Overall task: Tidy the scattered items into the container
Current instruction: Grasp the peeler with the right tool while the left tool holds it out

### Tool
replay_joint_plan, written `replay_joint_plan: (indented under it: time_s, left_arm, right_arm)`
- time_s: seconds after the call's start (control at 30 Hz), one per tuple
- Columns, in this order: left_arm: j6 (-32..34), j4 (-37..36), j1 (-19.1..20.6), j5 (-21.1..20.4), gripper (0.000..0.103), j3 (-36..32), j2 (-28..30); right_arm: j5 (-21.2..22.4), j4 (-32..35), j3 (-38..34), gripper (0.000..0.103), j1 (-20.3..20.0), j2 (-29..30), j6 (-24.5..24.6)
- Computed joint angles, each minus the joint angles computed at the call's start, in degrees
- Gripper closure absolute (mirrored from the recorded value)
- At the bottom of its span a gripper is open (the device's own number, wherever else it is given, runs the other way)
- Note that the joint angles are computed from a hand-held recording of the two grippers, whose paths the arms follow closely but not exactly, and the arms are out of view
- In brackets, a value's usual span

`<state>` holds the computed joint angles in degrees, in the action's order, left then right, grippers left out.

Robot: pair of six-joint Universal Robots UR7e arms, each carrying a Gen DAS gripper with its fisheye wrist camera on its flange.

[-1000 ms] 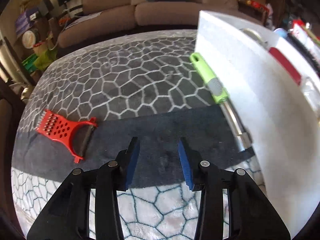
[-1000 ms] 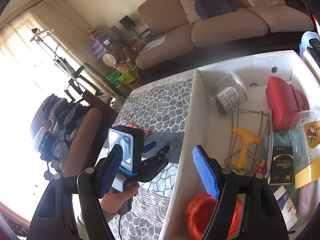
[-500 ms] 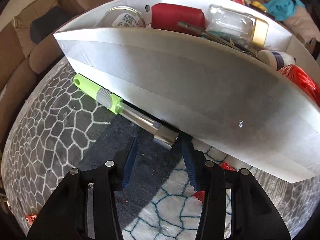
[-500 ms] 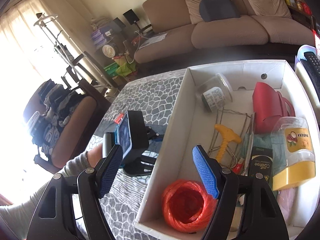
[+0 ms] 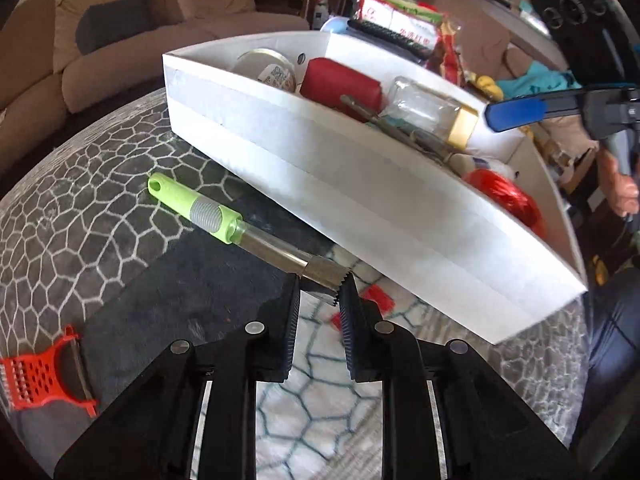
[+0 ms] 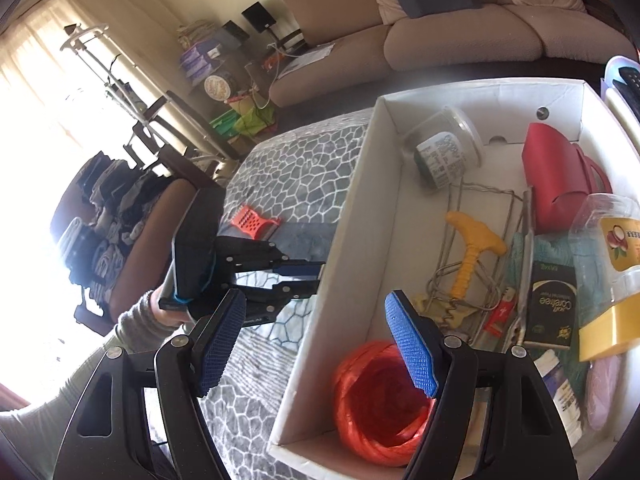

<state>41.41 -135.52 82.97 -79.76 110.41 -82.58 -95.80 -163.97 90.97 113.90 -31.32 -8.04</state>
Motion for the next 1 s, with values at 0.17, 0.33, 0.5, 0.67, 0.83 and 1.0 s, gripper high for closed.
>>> replay_joint_plan:
  time_s: [0.17, 0.33, 0.5, 0.67, 0.83, 1.0]
  left_arm:
    - [-3.2, 6.1, 0.4, -1.8, 0.085, 7.1, -12.0]
    - [-4.6, 14.1, 1.9, -3.5, 0.085, 11.7, -22.7]
    - [-5.1, 19.5, 2.8, -3.7, 0.085, 15.0, -30.1]
    - [-5.2, 21.0, 3.9, -4.9, 0.085, 16.7, -33.7]
    - [-5.3, 20.4, 4.5, -5.5, 0.085, 17.9, -34.7]
    - [-7.1, 19.3, 3.5, -7.2, 0.085, 18.2, -35.1]
  right_arm:
    - [4.5, 2.2, -0.7, 0.027, 2.1, 2.9, 5.5]
    - [2.4, -0.1, 1.6, 0.027, 5.7, 6.3, 11.1]
    - [-11.2, -6.6, 0.8, 0.027, 12.4, 12.0, 8.1]
    - [-8.7, 0.4, -2.7, 0.028, 11.7, 17.0, 12.9]
    - [-3.3, 5.7, -5.8, 0.074, 8.3, 20.0, 19.6]
    - [-0.5, 3.8, -5.2, 0.083, 7.2, 19.5, 18.6]
